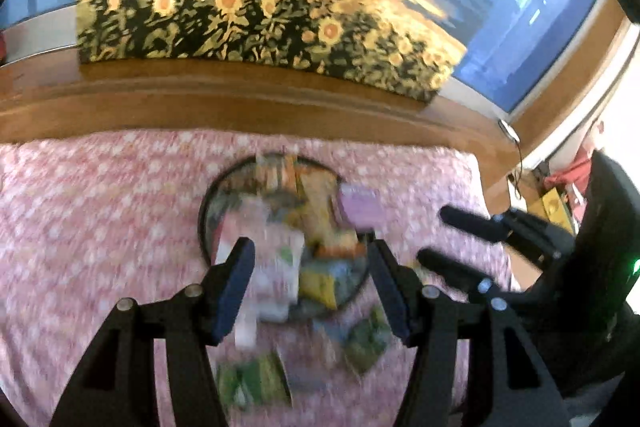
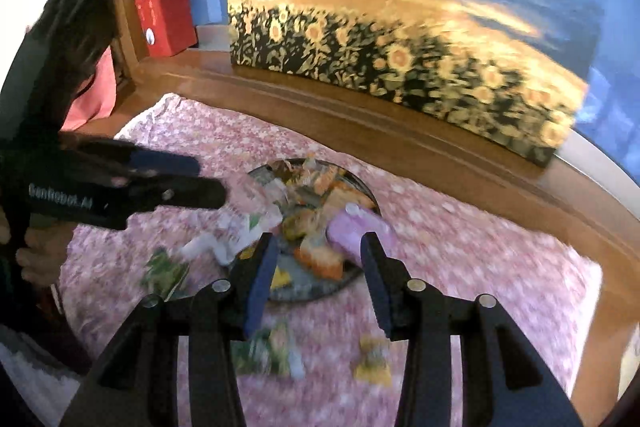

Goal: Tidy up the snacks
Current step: 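Carry the jelly cup and yellow packet onto the plate and open both tools, then move both open tools back toward the remaining snacks beside the plate, then grasp the clear blue-trimmed bag with left tool while right tool grasps a yellow packet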

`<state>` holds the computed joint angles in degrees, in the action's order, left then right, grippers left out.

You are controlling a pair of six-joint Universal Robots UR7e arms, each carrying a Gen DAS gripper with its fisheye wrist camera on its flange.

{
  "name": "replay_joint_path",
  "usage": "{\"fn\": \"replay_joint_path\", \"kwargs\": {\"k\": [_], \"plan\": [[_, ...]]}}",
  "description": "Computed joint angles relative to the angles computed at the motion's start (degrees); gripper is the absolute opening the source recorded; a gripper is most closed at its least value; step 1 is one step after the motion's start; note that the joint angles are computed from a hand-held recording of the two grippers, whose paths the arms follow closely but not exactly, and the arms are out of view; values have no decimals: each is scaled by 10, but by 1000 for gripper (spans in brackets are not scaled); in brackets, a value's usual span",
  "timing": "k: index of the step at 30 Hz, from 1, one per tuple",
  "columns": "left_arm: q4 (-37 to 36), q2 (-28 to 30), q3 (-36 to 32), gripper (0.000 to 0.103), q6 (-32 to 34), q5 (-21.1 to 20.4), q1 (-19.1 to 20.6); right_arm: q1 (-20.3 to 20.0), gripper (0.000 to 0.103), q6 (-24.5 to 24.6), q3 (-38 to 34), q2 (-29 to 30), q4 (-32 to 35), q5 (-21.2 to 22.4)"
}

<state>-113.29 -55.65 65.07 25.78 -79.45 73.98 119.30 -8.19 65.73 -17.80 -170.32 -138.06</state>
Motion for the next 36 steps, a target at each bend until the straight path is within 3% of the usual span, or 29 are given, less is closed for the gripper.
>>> {"fn": "replay_joint_path", "kwargs": {"k": [7, 15, 23, 24, 26, 30, 32, 33, 34, 36], "plan": [[-12, -80, 96, 62, 8, 36, 12, 25, 44, 77, 108, -47, -25, -37], [-73, -121, 166, 56, 9, 85, 30, 5, 41, 153, 171, -77, 39, 61], [-17, -114, 162, 51, -44, 97, 68, -16, 41, 244, 202, -79, 85, 79], [-14, -114, 161, 51, -47, 93, 70, -17, 41, 246, 204, -79, 79, 68], [-17, -116, 158, 51, -49, 77, 73, -16, 30, 239, 210, -76, 28, 20], [-20, -109, 139, 51, -24, 39, 63, -36, 30, 227, 205, -83, -59, -10], [-31, -102, 142, 49, 1, 51, 47, -44, 32, 211, 189, -80, -47, -14], [-41, -103, 148, 43, 19, 53, 40, -48, 32, 207, 176, -76, -29, -19], [-49, -103, 156, 32, 46, 53, 31, -50, 32, 208, 165, -72, -14, -25], [-52, -102, 162, 30, 84, 40, 19, -58, 32, 216, 161, -72, -1, -8]]}}
